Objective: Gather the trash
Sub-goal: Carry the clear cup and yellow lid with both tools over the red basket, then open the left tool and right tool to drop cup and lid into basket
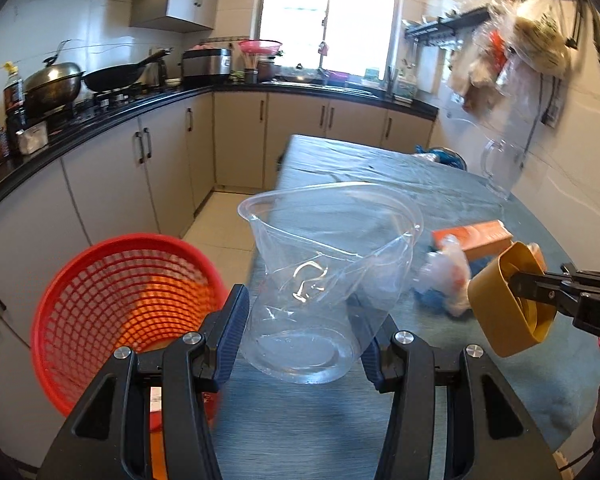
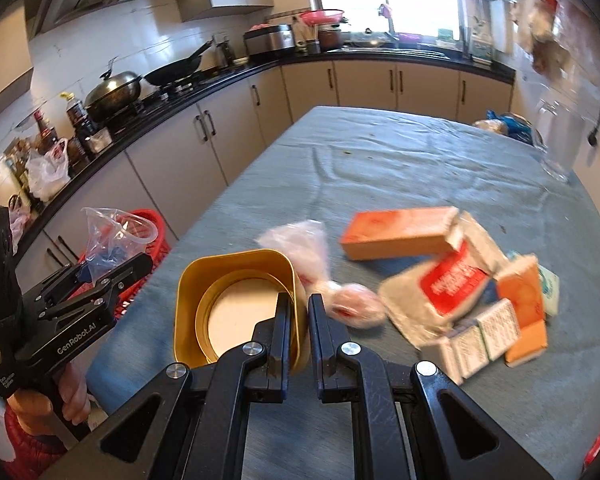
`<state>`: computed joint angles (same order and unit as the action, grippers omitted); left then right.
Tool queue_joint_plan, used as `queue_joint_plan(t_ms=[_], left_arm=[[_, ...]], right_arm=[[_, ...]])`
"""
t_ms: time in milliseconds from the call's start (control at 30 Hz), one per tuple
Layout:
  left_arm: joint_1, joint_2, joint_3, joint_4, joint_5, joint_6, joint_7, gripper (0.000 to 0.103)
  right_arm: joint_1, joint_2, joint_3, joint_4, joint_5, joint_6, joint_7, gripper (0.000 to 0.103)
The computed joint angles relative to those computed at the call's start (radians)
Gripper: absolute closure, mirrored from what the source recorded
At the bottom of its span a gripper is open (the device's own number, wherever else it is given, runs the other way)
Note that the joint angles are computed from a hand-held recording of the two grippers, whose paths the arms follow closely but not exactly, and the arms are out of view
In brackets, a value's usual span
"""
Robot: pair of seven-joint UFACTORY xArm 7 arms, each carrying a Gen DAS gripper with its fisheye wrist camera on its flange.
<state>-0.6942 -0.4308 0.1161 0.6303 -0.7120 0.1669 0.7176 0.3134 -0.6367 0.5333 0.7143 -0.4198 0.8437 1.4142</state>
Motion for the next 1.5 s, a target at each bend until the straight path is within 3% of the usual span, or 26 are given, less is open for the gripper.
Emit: queue_joint_plan(t_ms=[267,500,767,1033,1233,1500], left_arm=[[0.059,0.018,0.082,0.026,-0.029,0.002,0.040,0.053],[0.152,0.075,0.112,0.065,-0.077,0.031,0.083,0.053],[0.282,0.182,0.052,0.120,-0.129,0.075,0.108,0.053],[0.388,0.266,-0.018,0.174,-0.162,0.120,0.140,0.053],[0.443,0.278,-0.069,0.181,-0.207,0.123,0.187,0.052],[0.468,0.274,-0.091,0.182,-0.248,0.141,0.212,0.049]], right_arm=[[-0.035,0.197,0.009,0.138,-0.101,-0.068,-0.011,0.093],[-0.002,0.402,-0.028,0.295,-0.217,-0.093,0.003,0.093],[0.080,0.662,-0.100,0.497,-0.307,-0.101,-0.023,0.093],[0.167,0.839,-0.201,0.647,-0.294,-0.092,-0.107,0.093],[0.235,0.895,-0.271,0.703,-0.266,-0.073,-0.159,0.091],[0.315,0.881,-0.361,0.698,-0.244,-0.089,-0.171,0.085]])
